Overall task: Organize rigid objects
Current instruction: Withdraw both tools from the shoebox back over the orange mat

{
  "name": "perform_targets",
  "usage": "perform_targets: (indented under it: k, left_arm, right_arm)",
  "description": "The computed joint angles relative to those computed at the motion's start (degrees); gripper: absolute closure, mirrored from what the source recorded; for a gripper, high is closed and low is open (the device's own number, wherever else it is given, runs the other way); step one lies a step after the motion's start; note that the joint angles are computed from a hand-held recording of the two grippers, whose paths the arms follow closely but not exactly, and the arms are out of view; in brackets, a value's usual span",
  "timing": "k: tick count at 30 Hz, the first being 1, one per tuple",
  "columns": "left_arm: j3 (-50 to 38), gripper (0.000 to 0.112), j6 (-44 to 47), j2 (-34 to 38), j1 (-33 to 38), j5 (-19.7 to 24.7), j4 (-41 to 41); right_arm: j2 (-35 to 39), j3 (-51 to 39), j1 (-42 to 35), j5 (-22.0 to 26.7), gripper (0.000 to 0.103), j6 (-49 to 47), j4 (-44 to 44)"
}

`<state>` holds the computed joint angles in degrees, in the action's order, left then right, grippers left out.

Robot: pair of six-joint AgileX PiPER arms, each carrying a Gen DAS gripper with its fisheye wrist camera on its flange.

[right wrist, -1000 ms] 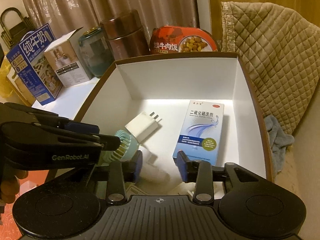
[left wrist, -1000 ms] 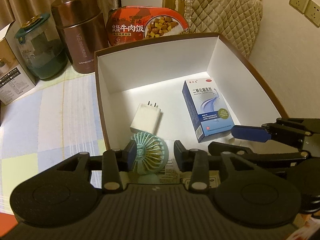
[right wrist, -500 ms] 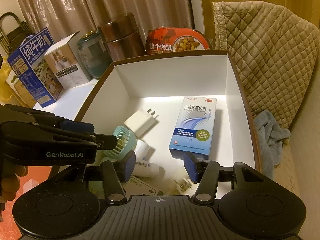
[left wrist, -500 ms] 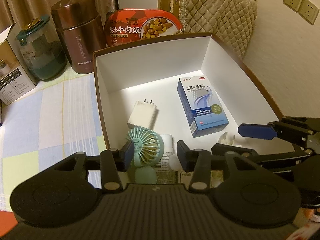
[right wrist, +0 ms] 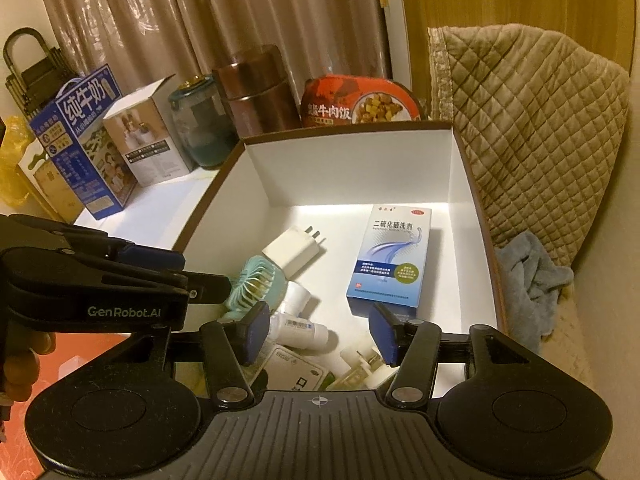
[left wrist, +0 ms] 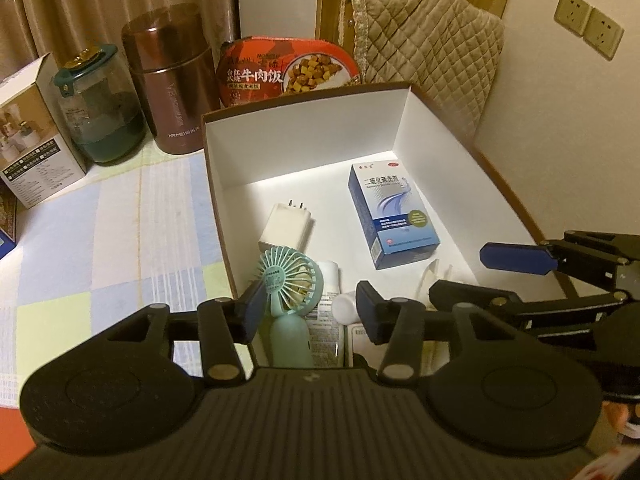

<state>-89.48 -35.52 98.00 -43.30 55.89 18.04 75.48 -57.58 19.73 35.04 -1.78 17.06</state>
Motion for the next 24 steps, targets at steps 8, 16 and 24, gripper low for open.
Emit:
perform_targets:
  k: [8,16,24]
  left_arm:
    - [7.2,0.06,-3.5,-9.2,-2.5,0.0,2.8]
    - [14.2,0.06,-7.8,-18.6,-6.2,2.0,6.3]
    - [21.8,0.06,-15.7,-28.2,-12.8,7.0,11.2]
  right_arm:
    - [-8.0,3.2,2.4,0.8,0.051,6.3,-3.5]
    - [-15.6,5.7,8.6,2.7,0.051,19.5,-12.5]
    - [-21.0,6.6,20.5,6.7,0.051,37.3,-25.7]
